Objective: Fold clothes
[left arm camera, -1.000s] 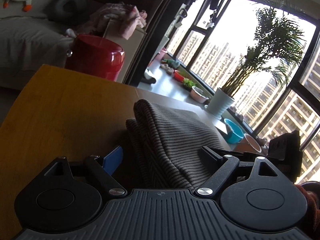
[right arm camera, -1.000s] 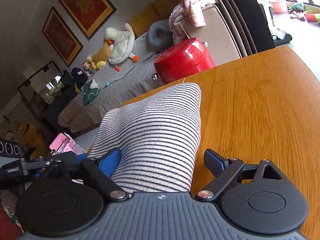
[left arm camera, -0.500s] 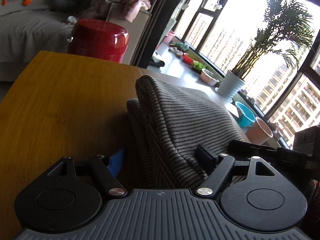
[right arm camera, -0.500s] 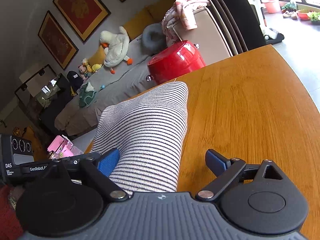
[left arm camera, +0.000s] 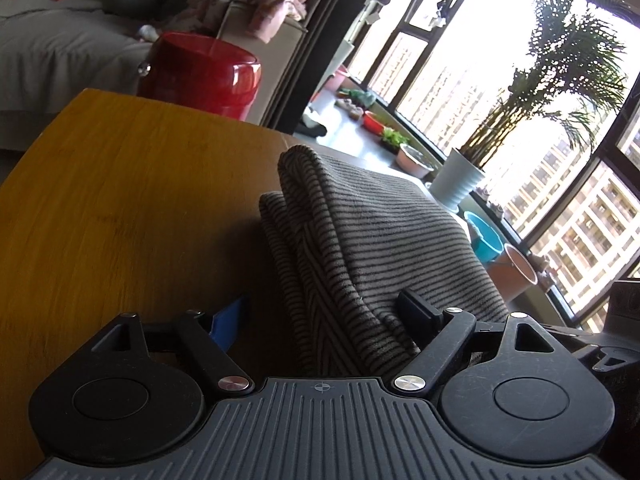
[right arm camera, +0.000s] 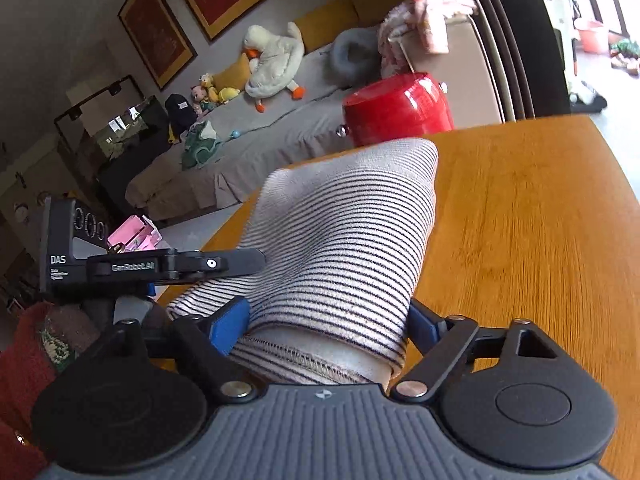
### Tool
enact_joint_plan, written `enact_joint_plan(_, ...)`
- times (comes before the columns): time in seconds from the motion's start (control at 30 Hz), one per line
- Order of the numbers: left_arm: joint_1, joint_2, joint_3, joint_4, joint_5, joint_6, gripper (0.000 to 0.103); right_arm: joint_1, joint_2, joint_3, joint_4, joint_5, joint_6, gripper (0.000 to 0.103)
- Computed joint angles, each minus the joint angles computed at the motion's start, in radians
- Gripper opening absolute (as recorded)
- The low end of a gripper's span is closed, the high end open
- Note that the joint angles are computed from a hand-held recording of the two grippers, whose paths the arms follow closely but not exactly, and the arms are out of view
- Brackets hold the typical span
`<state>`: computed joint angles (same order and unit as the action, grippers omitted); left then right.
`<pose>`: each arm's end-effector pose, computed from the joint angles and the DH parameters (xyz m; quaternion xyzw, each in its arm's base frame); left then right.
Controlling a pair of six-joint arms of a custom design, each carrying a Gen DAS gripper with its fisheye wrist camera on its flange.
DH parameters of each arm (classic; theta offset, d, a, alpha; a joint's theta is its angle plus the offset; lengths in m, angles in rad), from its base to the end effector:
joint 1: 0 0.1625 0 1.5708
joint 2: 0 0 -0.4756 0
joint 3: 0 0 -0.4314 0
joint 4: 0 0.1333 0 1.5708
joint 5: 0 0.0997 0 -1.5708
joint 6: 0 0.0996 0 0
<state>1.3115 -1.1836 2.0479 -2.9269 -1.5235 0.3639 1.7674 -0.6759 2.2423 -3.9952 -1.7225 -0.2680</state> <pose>-0.0190 -0.6100 0.2341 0.2918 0.9247 -0.2418 0.0356 0.2161 -0.4796 0.0397 0.1781 -0.8897 0.4120 0.0837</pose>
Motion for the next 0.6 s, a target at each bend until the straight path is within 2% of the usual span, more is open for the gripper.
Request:
enact_joint_plan(0.2,0.01,-0.005,-0.001,0.0,-0.002,-0.003,0.088,0.022,-0.012,-0.004,0.055,-0.092,-0.012,0.073)
enact_joint_plan(0.27,0.01,-0.004,0.004,-0.002,-0.009,-0.001,0.088,0.016,-0.015,0.005,0.036,-0.085,0.006,0.076)
enact_joint_plan(0.33,0.009,-0.003,0.007,-0.005,-0.014,-0.001,0.088,0.008,-0.021,0.015,0.003,-0.07,0.033,0.083)
enact_joint_plan(0.4,0.009,-0.002,0.004,-0.001,-0.014,-0.002,0.088,0.0,-0.026,0.015,-0.015,-0.069,0.066,0.084)
enact_joint_plan(0.53,0.009,-0.004,0.007,-0.003,-0.014,0.003,0.088,-0.019,-0.027,0.01,0.01,-0.053,0.108,0.083)
enact_joint_plan(0.57,0.01,-0.005,0.008,-0.004,-0.016,0.002,0.088,-0.021,-0.025,0.008,0.019,-0.046,0.106,0.082)
enact_joint_plan(0.6,0.012,-0.005,0.008,-0.004,-0.019,0.001,0.088,-0.022,-0.023,0.003,0.031,-0.034,0.1,0.075)
